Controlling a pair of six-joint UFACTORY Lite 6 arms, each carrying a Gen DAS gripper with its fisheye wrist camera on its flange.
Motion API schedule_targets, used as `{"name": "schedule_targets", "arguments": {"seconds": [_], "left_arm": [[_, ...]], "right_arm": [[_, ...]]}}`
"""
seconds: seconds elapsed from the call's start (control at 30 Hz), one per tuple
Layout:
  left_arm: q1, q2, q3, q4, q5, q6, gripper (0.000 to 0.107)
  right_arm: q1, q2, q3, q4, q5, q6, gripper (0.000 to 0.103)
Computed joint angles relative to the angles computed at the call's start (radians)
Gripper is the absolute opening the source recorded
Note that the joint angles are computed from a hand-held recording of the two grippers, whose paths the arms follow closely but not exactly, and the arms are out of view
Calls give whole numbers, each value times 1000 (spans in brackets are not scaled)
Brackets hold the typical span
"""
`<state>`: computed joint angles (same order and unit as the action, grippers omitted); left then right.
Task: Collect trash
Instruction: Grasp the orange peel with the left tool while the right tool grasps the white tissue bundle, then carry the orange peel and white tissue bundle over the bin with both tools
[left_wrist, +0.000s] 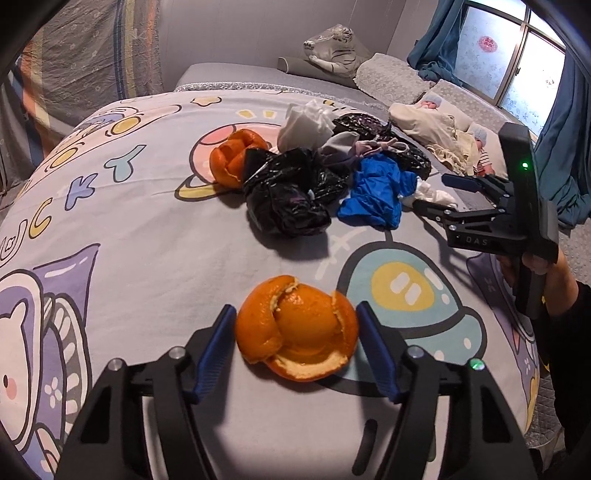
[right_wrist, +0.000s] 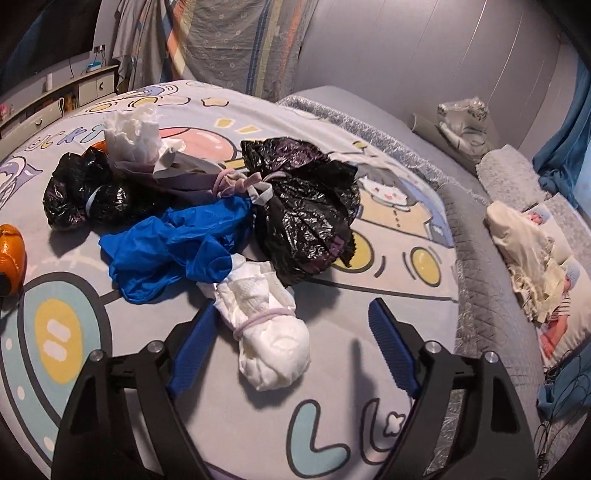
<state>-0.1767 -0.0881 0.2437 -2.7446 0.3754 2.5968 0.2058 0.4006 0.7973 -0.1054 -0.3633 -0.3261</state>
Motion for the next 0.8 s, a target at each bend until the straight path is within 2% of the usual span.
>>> {"name": "schedule_targets", "arguments": {"seconds": [0.13, 0.23, 0.33, 0.37, 0.47, 0.63, 0.8], "left_arm": [[-34, 6, 10, -92, -14, 75, 56], [-58, -6, 8, -149, -26, 123, 54], [-60, -7, 10, -144, -30, 111, 53], [-57, -10, 10, -132, -31, 96, 52], [-41, -9, 11, -83, -27, 54, 51], [-13, -31, 2, 25, -31, -51, 49], [-19, -86, -20, 59, -47, -89, 49]], "right_arm": [[7, 3, 1, -3, 9, 8, 68], [16, 7, 7, -14, 29, 20, 58], [29, 8, 15, 10, 42, 12, 42], [33, 9, 20, 9, 51, 17, 34], [41, 10, 26, 33, 64, 5, 31], [10, -33, 4, -105, 62, 166, 30], [-12, -90, -32, -135, 40, 213, 30]]}}
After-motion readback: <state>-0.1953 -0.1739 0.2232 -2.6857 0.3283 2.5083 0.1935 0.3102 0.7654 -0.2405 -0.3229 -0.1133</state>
